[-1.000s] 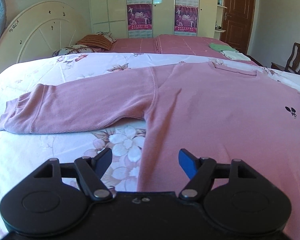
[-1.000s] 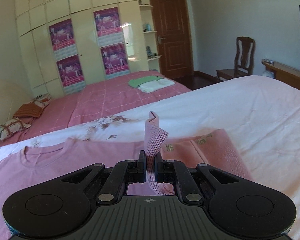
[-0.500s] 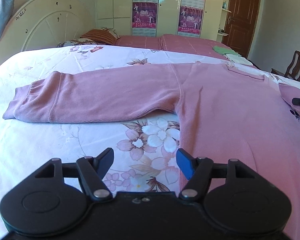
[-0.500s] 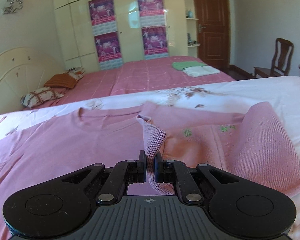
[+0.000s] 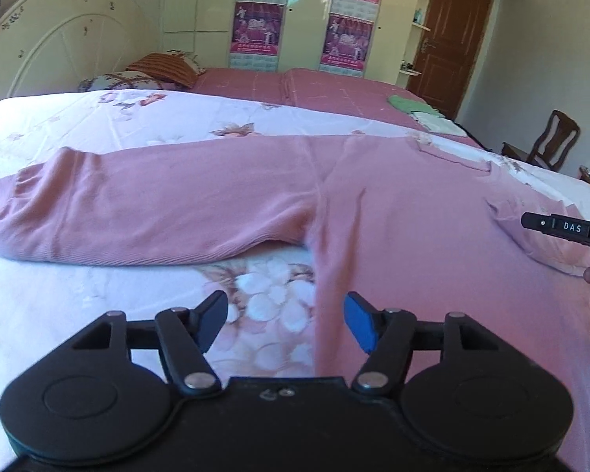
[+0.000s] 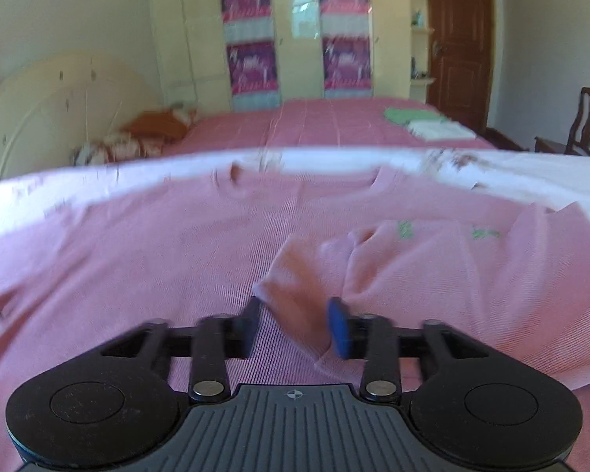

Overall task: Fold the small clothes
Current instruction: 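Close the left tool on the other sleeve cuff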

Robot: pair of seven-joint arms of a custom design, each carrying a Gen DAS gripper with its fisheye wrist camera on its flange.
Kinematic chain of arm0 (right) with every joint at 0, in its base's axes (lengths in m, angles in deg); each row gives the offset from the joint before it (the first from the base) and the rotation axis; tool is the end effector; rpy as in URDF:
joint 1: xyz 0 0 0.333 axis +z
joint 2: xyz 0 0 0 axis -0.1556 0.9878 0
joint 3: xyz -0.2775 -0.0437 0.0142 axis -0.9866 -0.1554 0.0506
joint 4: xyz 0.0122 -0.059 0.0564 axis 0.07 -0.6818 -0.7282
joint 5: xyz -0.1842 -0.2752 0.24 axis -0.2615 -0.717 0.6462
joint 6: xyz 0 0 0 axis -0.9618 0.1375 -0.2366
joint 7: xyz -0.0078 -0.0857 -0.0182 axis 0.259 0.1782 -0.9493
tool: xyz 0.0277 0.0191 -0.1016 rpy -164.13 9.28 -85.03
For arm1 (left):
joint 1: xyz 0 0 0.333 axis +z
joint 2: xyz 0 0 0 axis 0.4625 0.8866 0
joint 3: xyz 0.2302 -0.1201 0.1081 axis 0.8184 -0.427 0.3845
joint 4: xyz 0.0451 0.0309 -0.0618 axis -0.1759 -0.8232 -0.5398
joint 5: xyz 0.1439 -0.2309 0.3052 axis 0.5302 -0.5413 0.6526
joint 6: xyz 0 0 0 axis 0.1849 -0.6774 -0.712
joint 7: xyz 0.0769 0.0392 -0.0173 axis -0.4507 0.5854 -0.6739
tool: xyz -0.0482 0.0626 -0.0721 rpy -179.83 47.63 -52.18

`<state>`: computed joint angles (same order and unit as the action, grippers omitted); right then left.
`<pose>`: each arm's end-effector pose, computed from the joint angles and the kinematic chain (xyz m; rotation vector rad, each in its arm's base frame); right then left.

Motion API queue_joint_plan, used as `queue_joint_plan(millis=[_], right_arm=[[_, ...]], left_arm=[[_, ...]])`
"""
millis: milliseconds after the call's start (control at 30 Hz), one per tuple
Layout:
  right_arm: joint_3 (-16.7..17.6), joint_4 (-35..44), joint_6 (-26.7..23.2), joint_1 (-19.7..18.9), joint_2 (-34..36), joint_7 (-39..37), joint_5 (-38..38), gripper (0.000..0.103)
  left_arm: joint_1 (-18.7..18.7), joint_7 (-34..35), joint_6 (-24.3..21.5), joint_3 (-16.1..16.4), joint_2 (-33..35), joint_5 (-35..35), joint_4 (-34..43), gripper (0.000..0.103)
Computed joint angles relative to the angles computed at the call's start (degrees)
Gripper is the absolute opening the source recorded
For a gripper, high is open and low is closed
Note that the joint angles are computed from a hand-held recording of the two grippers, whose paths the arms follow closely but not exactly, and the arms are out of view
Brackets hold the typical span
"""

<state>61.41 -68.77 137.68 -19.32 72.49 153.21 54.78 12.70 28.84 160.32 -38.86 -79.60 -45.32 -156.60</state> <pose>0.5242 0.0873 0.4818 -1.4118 1.8285 -0.7769 0.5232 -0.1483 0.4748 -1.6141 2.0406 -0.9790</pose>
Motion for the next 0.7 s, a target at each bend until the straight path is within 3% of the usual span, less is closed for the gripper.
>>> queue_joint_plan(millis=[100, 133, 167, 267, 400, 633, 700], right_arm=[[-1.66, -5.16, 1.21, -0.45, -6.2, 0.32, 3.56, 0.046], [-1.49, -7.3, 1.53, -1.64, -8.74, 0.97, 4.46, 0.046], [-1.28, -9.45, 1.67, -2.92, -11.29, 1.63, 5.28, 0.046], [-2.14, -15.48, 0.48, -5.23, -18.59, 2.78, 8.91, 0.046], [-6.39, -21.79, -1.06, -5.68, -25.37, 2.35, 15.07, 0.046], [-16.46, -28.44, -1.46, -2.55, -32.45, -6.72, 22.4, 0.046], [-18.0, -29.14, -1.69, -2.02, -33.44, -9.04, 23.99, 0.046]], left_arm=[[-5.73, 10.8, -1.81, 1.66, 5.25, -13.87, 6.17, 0.066], [-6.58, 14.27, -3.54, 1.37, 7.27, -18.58, 8.81, 0.057], [-6.99, 16.3, -5.3, 0.49, 9.65, -22.07, 11.74, 0.047], [-6.76, 17.77, -7.58, -3.13, 16.29, -27.36, 19.26, 0.045], [-6.16, 11.94, -7.34, -6.93, 24.88, -25.9, 28.06, 0.045], [-5.99, 0.79, -7.61, -10.13, 35.83, -17.53, 40.04, 0.045], [-5.97, -1.8, -7.6, -10.96, 38.4, -15.38, 43.25, 0.045]])
